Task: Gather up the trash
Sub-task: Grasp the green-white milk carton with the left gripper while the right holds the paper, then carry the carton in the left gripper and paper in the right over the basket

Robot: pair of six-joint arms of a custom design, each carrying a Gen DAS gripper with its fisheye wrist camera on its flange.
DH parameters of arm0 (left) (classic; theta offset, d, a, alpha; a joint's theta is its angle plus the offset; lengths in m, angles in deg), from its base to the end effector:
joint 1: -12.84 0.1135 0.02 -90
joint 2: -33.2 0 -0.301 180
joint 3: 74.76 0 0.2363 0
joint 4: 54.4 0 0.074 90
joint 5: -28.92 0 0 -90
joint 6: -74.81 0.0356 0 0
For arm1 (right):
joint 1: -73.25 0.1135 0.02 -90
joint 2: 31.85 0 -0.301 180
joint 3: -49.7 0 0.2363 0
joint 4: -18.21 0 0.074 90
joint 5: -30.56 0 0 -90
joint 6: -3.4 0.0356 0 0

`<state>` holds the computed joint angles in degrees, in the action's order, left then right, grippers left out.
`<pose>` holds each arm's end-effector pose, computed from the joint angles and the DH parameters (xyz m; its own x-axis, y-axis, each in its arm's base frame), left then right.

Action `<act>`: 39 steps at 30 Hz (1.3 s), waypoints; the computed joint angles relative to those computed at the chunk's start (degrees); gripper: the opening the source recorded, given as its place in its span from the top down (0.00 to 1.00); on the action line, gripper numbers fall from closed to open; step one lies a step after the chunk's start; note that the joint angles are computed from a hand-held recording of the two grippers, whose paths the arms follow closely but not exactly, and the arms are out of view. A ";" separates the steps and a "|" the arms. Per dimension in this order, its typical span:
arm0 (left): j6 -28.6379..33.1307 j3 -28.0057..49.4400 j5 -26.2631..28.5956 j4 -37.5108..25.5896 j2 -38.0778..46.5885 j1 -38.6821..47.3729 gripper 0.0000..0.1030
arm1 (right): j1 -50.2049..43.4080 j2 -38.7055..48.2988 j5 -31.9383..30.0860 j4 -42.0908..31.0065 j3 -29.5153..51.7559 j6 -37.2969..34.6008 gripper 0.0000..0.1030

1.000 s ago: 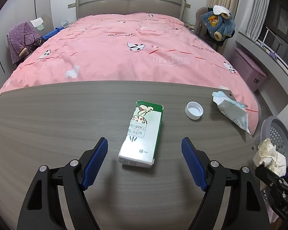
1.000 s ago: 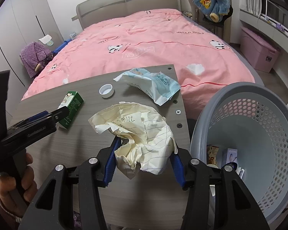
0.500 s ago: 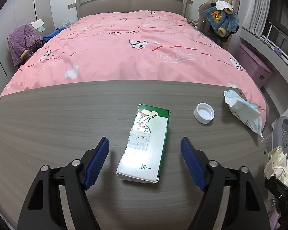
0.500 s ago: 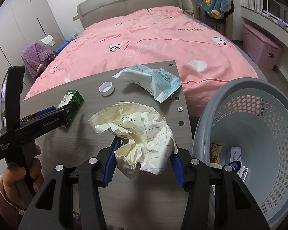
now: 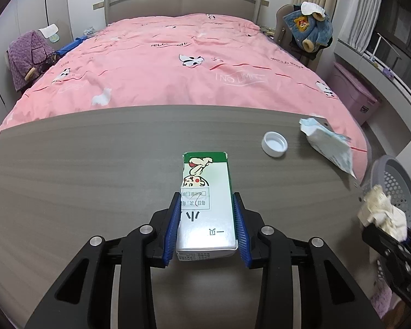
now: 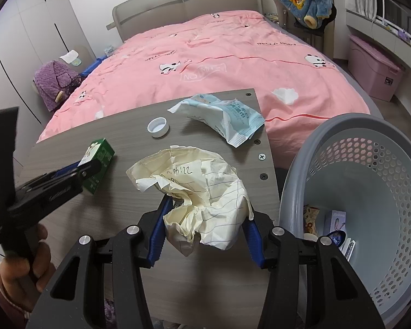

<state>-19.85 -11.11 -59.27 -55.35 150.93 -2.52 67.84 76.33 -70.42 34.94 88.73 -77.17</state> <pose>0.3483 -0.0968 0.0988 -0.8105 0.1384 -0.5692 0.2171 0.9735 -0.0724 0.2639 -0.0182 0.0923 -0.7821 0.2356 -0.5769 0.1065 0.9627 0.2488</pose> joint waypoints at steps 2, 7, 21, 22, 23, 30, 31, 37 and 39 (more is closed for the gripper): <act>0.27 -1.75 0.44 0.57 -1.43 0.12 0.65 | 0.15 -0.53 0.06 0.23 -0.56 0.12 0.53; 0.23 -6.81 0.34 2.74 -5.99 -0.76 0.65 | 0.09 -2.52 0.26 1.63 -3.00 0.18 0.53; -1.16 -13.63 -0.14 6.05 -14.92 -10.48 0.65 | -8.23 -11.09 -0.40 3.43 -11.17 -2.36 0.53; -1.17 -13.44 -0.02 5.95 -14.96 -11.31 0.65 | -9.36 -11.40 -0.63 3.66 -11.70 -2.65 0.53; -1.21 -13.24 0.11 5.78 -15.05 -12.37 0.65 | -10.99 -11.66 -1.06 4.05 -12.39 -3.08 0.53; -1.73 -11.26 -1.00 4.54 -15.02 -18.87 0.65 | -20.89 -13.35 -4.05 3.69 -14.11 -6.90 0.53; -1.95 -10.71 -1.06 4.22 -14.93 -19.93 0.65 | -22.41 -13.57 -4.64 3.26 -14.01 -7.66 0.53; -2.86 -7.00 -2.34 2.27 -13.64 -25.94 0.65 | -33.63 -12.48 -9.21 2.22 -13.25 -12.49 0.53; -3.11 -5.35 -2.61 1.44 -12.64 -27.76 0.65 | -37.39 -11.95 -10.58 1.78 -12.94 -14.18 0.53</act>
<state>-22.96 -16.46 -61.88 -53.91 138.29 -30.29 30.45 64.38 -81.00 36.71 75.79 -91.34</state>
